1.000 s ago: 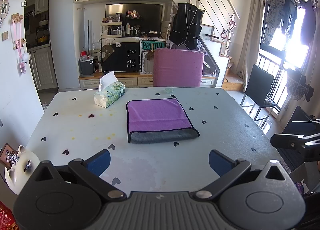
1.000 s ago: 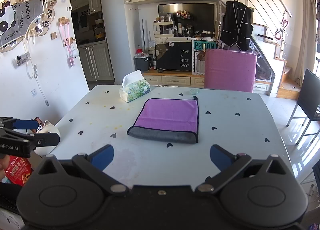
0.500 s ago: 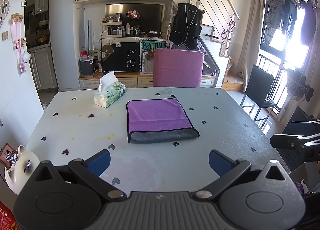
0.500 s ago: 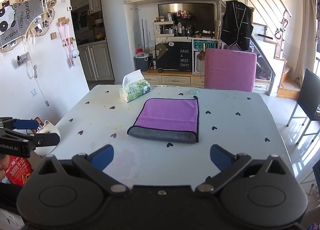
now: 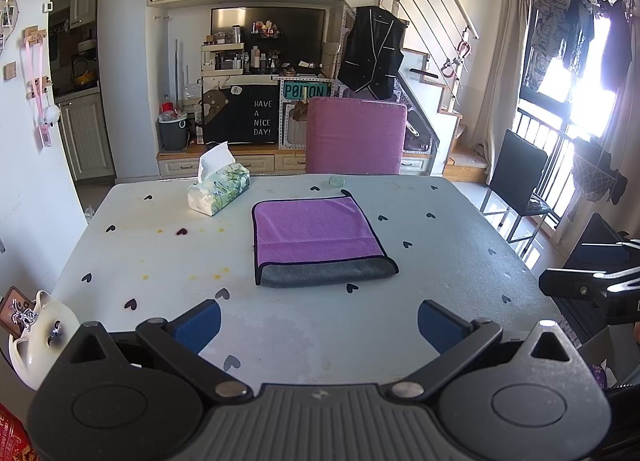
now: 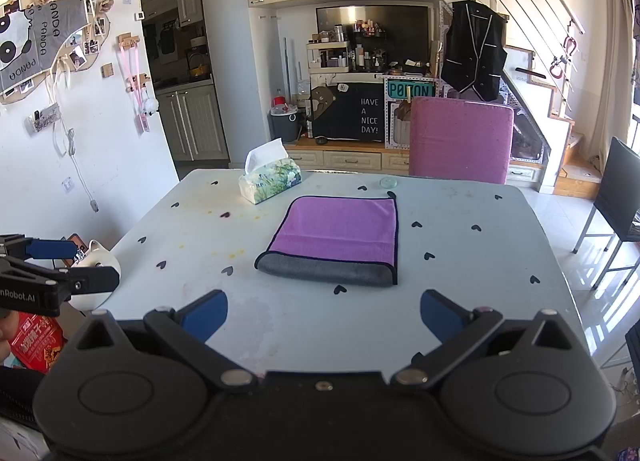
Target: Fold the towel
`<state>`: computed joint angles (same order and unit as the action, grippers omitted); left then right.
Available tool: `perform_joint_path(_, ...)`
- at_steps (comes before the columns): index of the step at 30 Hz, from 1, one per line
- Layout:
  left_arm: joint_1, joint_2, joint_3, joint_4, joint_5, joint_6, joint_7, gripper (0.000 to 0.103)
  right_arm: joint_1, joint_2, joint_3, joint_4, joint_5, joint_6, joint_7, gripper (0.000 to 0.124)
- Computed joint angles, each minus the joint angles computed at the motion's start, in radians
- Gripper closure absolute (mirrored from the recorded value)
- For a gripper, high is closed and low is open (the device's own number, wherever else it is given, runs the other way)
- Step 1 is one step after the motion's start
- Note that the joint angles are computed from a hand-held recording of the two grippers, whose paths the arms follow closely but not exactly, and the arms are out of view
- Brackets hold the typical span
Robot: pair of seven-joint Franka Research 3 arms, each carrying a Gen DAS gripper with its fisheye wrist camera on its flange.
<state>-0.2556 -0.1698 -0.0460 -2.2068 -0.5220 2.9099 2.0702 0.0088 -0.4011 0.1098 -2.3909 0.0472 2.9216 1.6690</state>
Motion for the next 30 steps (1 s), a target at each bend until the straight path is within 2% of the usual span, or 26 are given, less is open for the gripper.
perform_joint_path(13,0.003,0.008,0.0,0.01,0.004,0.004,0.009,0.0,0.005,0.009,-0.003,-0.007,0.001,0.017,-0.006,0.021)
perform_joint_path(17,0.008,0.015,-0.008,0.011,0.015,0.038,0.0,0.0,0.008,0.014,-0.006,-0.003,0.003,0.022,-0.017,0.021)
perform_joint_path(24,0.03,0.054,-0.024,0.041,0.089,0.081,-0.072,0.0,-0.028,0.033,0.008,0.025,-0.019,0.033,0.003,0.021)
perform_joint_path(30,0.077,0.132,-0.06,0.108,0.196,0.115,-0.175,0.0,-0.051,0.09,0.013,0.072,-0.06,0.049,0.021,0.021)
